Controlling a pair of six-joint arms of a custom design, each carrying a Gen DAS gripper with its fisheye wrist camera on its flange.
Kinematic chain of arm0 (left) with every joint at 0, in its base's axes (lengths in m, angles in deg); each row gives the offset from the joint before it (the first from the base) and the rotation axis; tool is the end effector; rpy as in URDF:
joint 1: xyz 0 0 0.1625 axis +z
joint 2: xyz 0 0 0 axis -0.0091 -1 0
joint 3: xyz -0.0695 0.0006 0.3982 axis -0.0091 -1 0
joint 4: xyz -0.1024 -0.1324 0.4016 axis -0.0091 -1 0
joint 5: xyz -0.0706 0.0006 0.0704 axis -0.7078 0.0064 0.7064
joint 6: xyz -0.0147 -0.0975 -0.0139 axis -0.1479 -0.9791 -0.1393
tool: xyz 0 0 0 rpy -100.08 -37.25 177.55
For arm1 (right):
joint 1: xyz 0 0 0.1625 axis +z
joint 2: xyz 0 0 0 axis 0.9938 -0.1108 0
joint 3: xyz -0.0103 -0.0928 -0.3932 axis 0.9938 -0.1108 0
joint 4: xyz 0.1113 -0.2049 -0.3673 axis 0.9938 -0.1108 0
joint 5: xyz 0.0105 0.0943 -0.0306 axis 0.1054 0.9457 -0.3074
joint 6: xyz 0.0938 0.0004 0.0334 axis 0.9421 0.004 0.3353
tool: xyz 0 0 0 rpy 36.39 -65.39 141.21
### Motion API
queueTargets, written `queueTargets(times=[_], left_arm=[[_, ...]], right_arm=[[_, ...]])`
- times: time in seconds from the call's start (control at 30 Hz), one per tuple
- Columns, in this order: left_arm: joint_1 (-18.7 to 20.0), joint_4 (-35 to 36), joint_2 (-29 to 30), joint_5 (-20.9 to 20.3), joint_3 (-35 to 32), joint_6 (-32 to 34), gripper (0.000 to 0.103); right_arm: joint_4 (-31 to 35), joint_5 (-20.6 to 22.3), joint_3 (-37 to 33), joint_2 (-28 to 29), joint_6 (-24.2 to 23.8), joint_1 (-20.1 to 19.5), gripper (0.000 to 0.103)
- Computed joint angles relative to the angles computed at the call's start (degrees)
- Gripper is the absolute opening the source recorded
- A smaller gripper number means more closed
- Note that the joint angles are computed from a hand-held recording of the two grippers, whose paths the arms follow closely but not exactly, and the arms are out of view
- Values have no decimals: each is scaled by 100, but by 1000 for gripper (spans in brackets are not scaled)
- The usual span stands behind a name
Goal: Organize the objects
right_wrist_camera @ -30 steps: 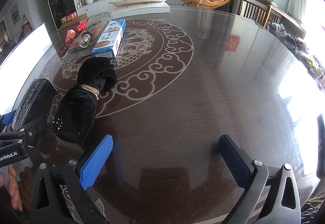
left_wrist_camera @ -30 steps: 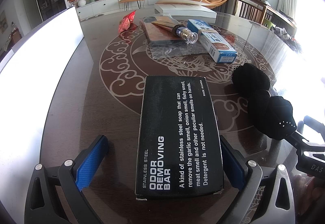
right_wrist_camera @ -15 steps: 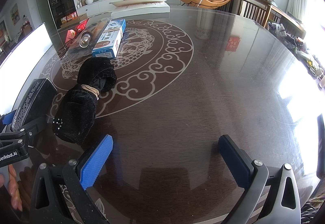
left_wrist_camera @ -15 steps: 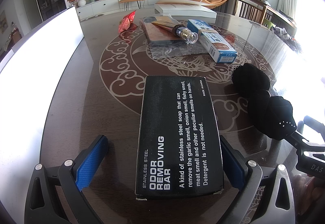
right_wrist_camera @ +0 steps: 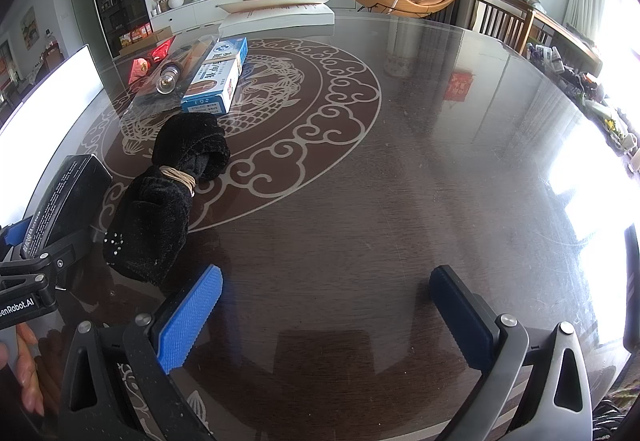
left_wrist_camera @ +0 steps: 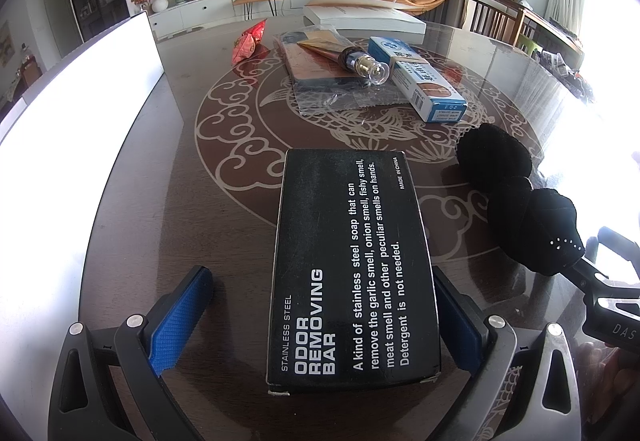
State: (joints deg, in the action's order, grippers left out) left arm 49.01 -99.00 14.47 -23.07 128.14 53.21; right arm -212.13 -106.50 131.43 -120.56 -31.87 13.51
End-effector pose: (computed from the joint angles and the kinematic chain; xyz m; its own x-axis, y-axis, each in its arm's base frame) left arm -0.1244 -0.4658 0.0962 -0.7023 -0.0473 -0.7103 0.3686 0.8295 -0.4197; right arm 0.1395 -0.5239 0.0474 -0.6949 -0.1152 0.7099 -0.4791 0.8103 -0.3375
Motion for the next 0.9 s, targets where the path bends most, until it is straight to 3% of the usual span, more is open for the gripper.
queueTargets(times=[0.13, 0.17, 0.23, 0.3, 0.33, 0.37, 0.43, 0.53, 0.6, 0.63, 0.73, 0.9], left_arm=[[159, 759, -211, -500, -294, 71, 103], [166, 590, -271, -588, -260, 149, 103], [136, 369, -318, -583, -201, 261, 102], [112, 421, -275, -536, -244, 348, 78], [124, 478, -235, -552, -284, 378, 73], [154, 506, -194, -625, -325, 414, 60], [55, 594, -135, -363, -314, 403, 58], [11, 443, -380, -485, -107, 292, 58], [-84, 447, -610, -417, 100, 153, 58], [-140, 469, -750, -397, 208, 80, 58], [-327, 541, -1279, -467, 535, -178, 58], [-748, 997, -2528, -532, 932, -620, 58]], right_arm=[[169, 97, 47, -110, -9, -21, 103], [423, 167, 78, -230, 113, -28, 103], [1332, 650, 148, -683, 856, -62, 100], [1703, 1195, 139, -954, 1172, 58, 98], [1789, 1159, 17, -910, 1082, 218, 98], [1948, 1042, -181, -793, 943, 387, 98], [2684, 698, -735, -457, 847, 606, 98], [3718, 378, -1387, -30, 1124, 642, 65], [4138, 418, -1567, 81, 1331, 558, 47], [4071, 431, -1535, 88, 1302, 533, 34], [3562, 506, -1241, -48, 1153, 535, 33], [3240, 1098, -889, -382, 1172, 752, 33]])
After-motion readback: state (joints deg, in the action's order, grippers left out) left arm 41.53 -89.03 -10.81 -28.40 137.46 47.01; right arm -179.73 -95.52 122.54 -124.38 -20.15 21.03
